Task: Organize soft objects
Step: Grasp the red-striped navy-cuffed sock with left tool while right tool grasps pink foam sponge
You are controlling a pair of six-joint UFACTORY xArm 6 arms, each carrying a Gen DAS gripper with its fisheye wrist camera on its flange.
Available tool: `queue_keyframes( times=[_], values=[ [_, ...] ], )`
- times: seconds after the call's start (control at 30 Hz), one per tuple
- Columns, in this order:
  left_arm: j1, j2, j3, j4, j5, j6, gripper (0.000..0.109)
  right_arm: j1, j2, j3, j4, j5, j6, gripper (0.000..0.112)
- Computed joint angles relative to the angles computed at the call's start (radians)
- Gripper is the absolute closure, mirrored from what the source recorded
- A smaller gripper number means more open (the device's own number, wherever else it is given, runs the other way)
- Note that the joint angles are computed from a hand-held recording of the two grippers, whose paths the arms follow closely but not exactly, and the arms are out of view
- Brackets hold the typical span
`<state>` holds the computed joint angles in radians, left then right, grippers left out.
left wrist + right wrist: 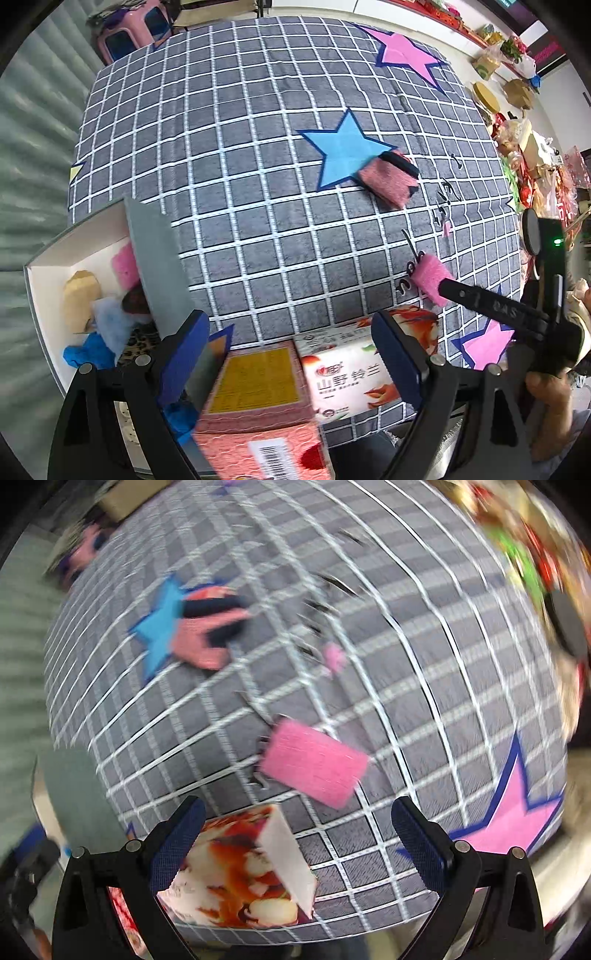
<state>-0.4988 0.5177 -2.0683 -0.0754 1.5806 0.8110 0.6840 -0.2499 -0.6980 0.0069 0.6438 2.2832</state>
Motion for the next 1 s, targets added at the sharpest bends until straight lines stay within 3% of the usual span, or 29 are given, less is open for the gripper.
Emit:
queue_keyframes(
  times=[0.13, 0.3, 0.43, 0.5, 0.6, 0.67, 0.73, 0.83, 1.0],
  values=[
    [-0.026, -0.030, 0.051, 0.018, -0.020, -0.020, 0.017, 0.018, -0.017, 0.118, -0.103, -0.174, 0.291, 0.011],
    [-0.070, -0.040, 0.080, 0.046, -0.059, -0.041, 0.017, -0.010, 0.007, 0.147, -0.081, -0.216, 0.287, 0.011],
    [-0.119, -0.056, 0.133, 0.078, -0.130, -0.044, 0.017, -0.010, 0.056, 0.174, -0.015, -0.310, 0.275, 0.011],
    [-0.143, -0.059, 0.154, 0.088, -0.164, -0.041, 0.017, -0.003, 0.079, 0.190, -0.059, -0.377, 0.355, 0.011],
    [-0.182, -0.052, 0.178, 0.100, -0.210, -0.043, 0.017, 0.000, 0.077, 0.187, -0.124, -0.359, 0.411, 0.011],
    [-0.207, -0.036, 0.183, 0.108, -0.230, -0.047, 0.017, 0.009, 0.066, 0.194, -0.096, -0.352, 0.373, 0.018],
    [-0.235, -0.020, 0.201, 0.126, -0.265, -0.050, 0.017, 0.017, 0.038, 0.193, -0.076, -0.302, 0.332, 0.040],
    [-0.270, -0.006, 0.240, 0.162, -0.323, -0.066, 0.017, 0.028, -0.011, 0.228, -0.156, -0.318, 0.389, 0.040],
    [-0.316, 0.002, 0.313, 0.204, -0.422, -0.100, 0.017, 0.090, -0.137, 0.296, -0.210, -0.233, 0.473, 0.039]
  ],
)
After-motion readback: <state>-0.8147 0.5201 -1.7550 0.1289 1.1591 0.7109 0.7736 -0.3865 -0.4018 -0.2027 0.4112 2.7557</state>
